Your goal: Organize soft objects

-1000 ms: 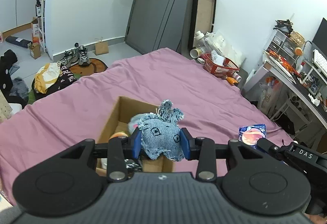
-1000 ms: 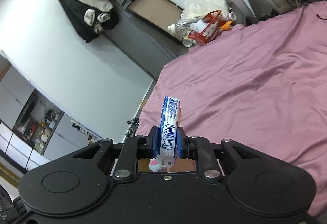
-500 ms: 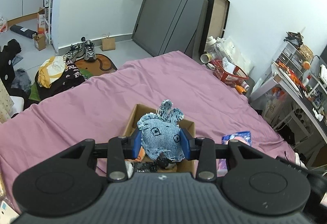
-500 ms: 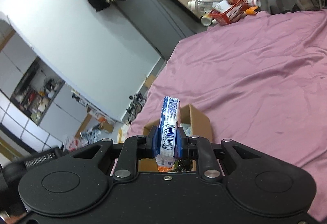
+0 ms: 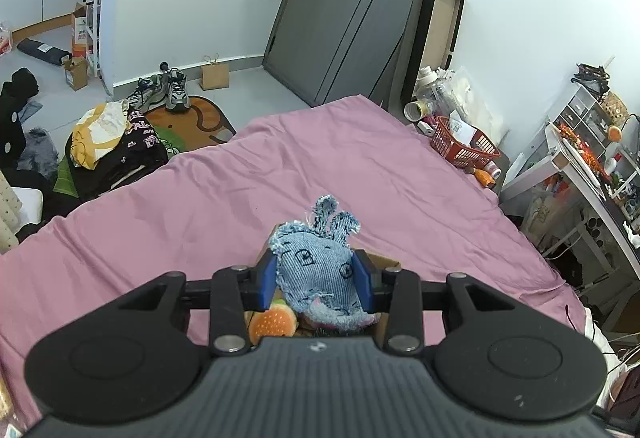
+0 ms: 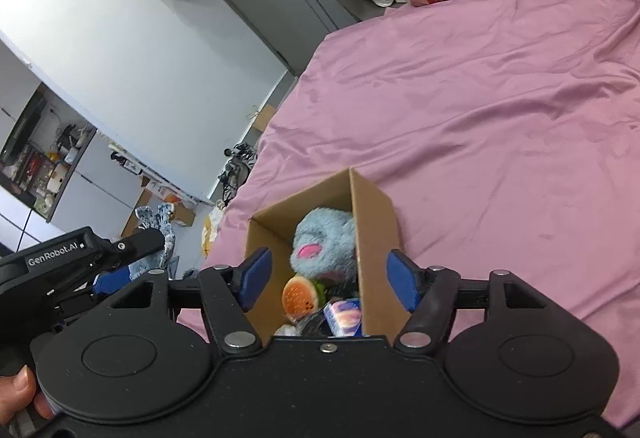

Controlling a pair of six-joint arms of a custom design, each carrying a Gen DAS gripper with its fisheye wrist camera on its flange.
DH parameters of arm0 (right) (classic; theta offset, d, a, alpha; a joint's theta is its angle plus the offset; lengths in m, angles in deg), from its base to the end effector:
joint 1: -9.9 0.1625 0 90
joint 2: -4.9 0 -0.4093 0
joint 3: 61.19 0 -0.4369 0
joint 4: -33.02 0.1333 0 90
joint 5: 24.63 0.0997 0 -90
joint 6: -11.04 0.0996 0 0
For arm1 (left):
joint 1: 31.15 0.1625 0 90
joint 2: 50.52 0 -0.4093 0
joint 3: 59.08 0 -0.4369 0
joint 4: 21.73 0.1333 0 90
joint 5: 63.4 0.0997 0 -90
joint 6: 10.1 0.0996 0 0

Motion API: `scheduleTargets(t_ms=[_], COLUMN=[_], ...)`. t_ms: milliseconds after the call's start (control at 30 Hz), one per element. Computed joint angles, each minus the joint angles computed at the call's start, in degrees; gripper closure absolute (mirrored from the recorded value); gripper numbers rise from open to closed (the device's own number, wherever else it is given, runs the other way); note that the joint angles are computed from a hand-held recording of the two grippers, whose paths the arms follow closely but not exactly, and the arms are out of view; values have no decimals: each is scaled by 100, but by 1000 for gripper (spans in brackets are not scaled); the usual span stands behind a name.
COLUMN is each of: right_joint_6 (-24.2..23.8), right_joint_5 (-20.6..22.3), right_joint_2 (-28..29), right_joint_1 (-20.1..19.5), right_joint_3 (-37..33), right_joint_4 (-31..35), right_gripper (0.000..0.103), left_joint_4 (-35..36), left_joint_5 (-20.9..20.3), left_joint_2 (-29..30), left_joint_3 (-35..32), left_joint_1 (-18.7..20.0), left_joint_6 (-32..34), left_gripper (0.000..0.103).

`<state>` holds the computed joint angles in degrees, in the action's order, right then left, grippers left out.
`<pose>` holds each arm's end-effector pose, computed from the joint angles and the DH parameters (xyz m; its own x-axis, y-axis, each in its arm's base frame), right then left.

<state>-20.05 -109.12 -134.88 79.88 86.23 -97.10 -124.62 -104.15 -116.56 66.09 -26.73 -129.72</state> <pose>0.0460 -0.2912 0.3386 -0.9651 -0.1590 0.2079 -0.2447 0.8297 -0.5017 -0.3951 -0.2399 0.0445 -0.8442 -0.3888 -0.3689 0.0897 0.5761 -0.8125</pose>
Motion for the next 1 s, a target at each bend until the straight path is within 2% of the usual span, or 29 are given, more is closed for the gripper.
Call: scheduleTargets(t_ms=[267,467,600,867,1000], right_joint_6=[220,142,76,-225,-438], right_joint_5=[-145,-23,130,618,917], right_joint_2=[502,598,518,70,-152], right_joint_1=[18,-157,-380,-957,-1266], right_joint_3=[-206,-321,-376,-492,-592], right_joint_4=[-350,-331,-165,438,783], right_gripper=[36,36,36,35,31], left_joint_4=[-506,-516,-473,99,239], left_joint_5=[-38,-118,-100,-225,-277], left_joint_2=[140,248,334,574,727], left_joint_3=[-46,-164,-273,-675,-856], left_joint_1=[388,576,615,570,483], left_joint_6=[562,482,568,197,210], left_gripper=[64,62,49,43,39])
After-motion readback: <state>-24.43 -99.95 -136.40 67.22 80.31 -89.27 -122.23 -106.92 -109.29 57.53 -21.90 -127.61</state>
